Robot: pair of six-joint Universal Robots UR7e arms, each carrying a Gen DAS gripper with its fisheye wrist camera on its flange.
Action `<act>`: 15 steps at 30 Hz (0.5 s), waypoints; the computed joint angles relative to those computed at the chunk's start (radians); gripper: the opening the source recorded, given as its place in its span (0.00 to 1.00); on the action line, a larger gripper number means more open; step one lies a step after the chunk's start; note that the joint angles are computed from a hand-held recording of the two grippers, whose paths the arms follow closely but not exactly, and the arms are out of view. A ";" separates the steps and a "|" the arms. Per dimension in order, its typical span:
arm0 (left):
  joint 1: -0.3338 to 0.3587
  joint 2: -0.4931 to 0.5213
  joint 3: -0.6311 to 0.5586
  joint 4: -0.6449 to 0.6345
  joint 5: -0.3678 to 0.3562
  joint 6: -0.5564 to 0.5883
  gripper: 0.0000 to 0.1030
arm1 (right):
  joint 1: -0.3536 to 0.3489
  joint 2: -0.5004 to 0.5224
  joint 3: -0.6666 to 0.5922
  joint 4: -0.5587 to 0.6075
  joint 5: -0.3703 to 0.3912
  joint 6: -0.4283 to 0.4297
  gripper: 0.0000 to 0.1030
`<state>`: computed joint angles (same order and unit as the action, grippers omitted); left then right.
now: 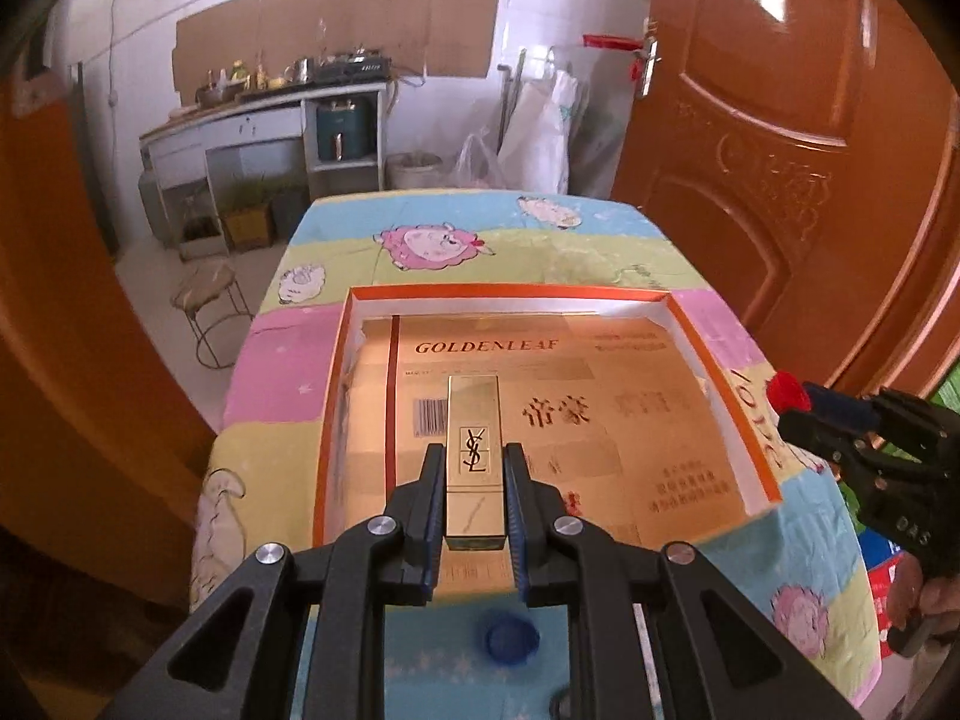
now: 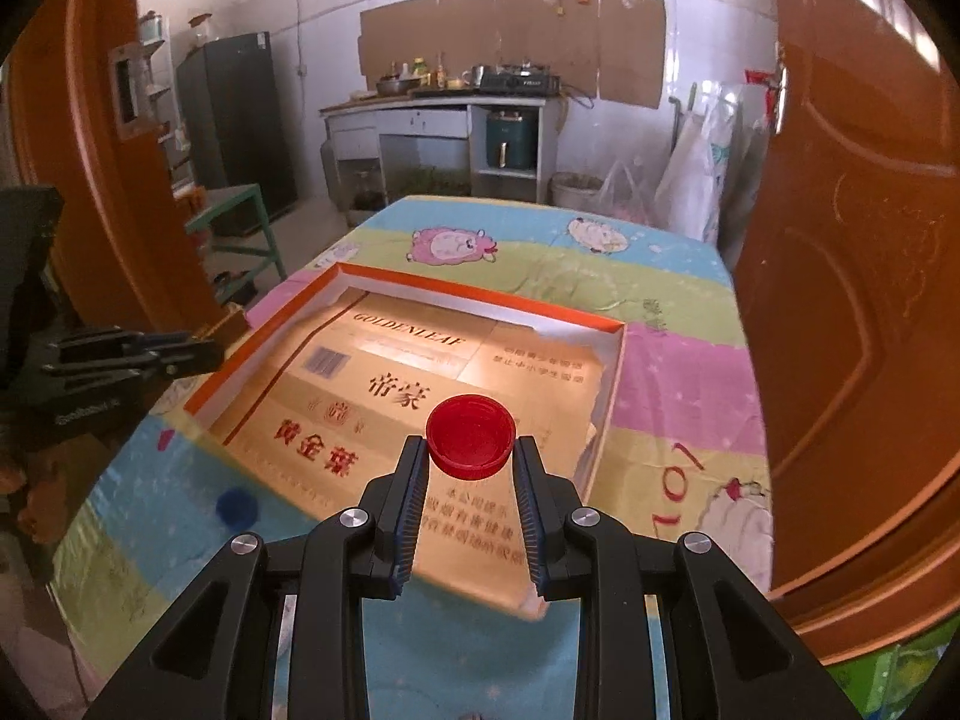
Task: Organize rigid objects
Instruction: 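Carry the gold lipstick and red cap into the box lid and release both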
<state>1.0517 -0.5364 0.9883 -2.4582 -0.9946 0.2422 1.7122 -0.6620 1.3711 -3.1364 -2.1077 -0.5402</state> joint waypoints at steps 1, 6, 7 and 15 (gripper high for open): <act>0.003 0.022 -0.037 0.025 0.005 -0.003 0.18 | -0.005 0.007 -0.022 0.026 0.007 0.006 0.28; 0.008 0.113 -0.174 0.095 0.051 0.006 0.18 | -0.017 0.062 -0.138 0.102 0.001 0.004 0.28; 0.012 0.139 -0.215 0.119 0.060 0.002 0.18 | -0.019 0.080 -0.174 0.128 -0.006 0.005 0.28; 0.034 0.247 -0.379 0.223 0.080 0.007 0.18 | -0.044 0.183 -0.345 0.261 -0.043 0.047 0.29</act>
